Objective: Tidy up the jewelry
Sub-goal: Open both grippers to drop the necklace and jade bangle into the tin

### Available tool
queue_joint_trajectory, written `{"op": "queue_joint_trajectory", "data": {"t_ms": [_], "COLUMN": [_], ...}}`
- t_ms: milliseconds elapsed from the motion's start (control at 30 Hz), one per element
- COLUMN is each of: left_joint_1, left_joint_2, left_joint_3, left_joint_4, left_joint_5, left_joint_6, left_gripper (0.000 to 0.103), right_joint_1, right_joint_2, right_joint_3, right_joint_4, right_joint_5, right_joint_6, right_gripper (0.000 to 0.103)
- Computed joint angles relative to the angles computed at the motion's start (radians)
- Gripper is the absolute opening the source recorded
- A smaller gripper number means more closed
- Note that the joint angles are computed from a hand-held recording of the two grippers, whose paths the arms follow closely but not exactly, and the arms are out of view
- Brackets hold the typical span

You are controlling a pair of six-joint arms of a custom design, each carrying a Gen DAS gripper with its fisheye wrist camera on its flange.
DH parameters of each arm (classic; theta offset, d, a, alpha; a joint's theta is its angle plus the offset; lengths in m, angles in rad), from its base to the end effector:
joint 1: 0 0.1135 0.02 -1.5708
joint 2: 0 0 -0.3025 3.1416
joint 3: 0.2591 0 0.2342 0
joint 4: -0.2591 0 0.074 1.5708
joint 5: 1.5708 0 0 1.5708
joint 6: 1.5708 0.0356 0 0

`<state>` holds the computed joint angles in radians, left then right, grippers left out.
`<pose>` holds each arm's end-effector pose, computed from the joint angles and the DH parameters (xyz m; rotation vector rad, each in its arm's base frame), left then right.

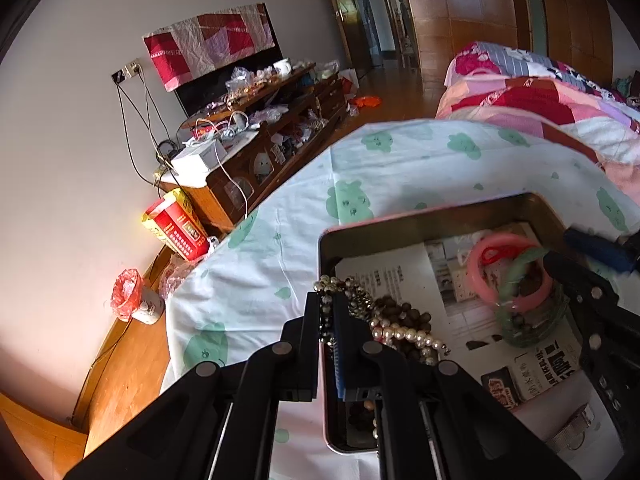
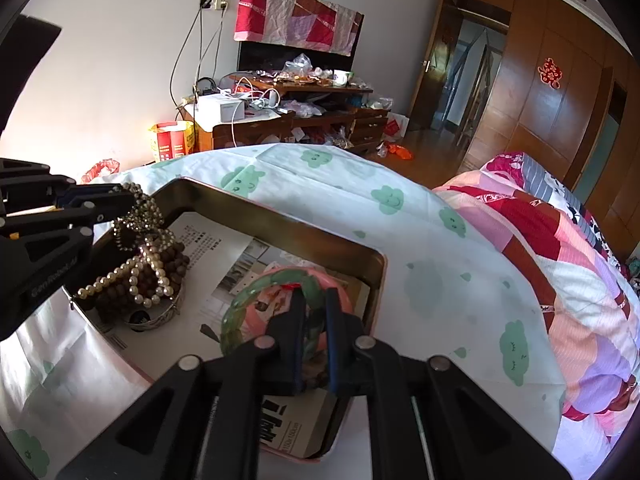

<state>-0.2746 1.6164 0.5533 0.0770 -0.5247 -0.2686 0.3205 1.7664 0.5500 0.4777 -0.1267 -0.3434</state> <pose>0.2494 -0.0517 0.1596 -0.1878 2.4138 0.4294 0.2780 0.0970 0.1451 -0.8122 2.1582 0.1345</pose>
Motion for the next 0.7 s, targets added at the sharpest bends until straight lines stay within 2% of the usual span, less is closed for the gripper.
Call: {"op": "queue_joint_trajectory", "data": {"t_ms": [33,67,100,133,200,267,367,500,700], "left_joint_1": [-0.006,-0.014,-0.022,-0.035,-0.075,-0.095,-0.117,-0.173,-0.335], "left_joint_2": [0.009,0.016,0.019,0.018,0.004,-0.021,-0.054,-0.096,-0.146], "left_joint_3": [0.006,0.009,0.008,0.003,-0.018,-0.031,-0.035,-0.051,-0.071], "left_joint_4": [-0.013,-0.026,-0.032,-0.033,-0.020,-0.027,-0.070,-0.124,-0.245], "left_joint_5": [-0.017,-0.039,-0.051,-0.074,-0.158,-0.166,-0.167,-0.182,-0.232], "left_joint_6": [-0.013,-0.030,-0.040,-0.053,-0.077,-0.085,-0.125,-0.192,-0.390], "left_gripper": [0.009,0.014,0.035,0.064,0.085,0.085,0.085,0.085,0.085], "right_joint_1": [-0.005,-0.012,-0.013,-0.014,-0.014,-0.014,-0.022,-0.038,-0.070], "right_joint_2": [-0.001,-0.009,-0.013,-0.019,-0.029,-0.034,-0.038,-0.045,-0.074], "right_joint_3": [-0.004,-0.011,-0.016,-0.024,-0.036,-0.040,-0.057,-0.077,-0.120], "right_joint_4": [0.008,0.013,0.021,0.035,0.048,0.041,0.057,0.068,0.081], "right_joint_5": [-0.004,-0.013,-0.012,-0.006,0.000,0.013,0.011,0.010,0.008], "right_joint_6": [0.001,0.007,0.011,0.015,0.020,0.026,0.036,0.050,0.053], "right_gripper": [0.029,0.040,0.050,0.053,0.055,0.055,0.062,0.063,0.069]}}
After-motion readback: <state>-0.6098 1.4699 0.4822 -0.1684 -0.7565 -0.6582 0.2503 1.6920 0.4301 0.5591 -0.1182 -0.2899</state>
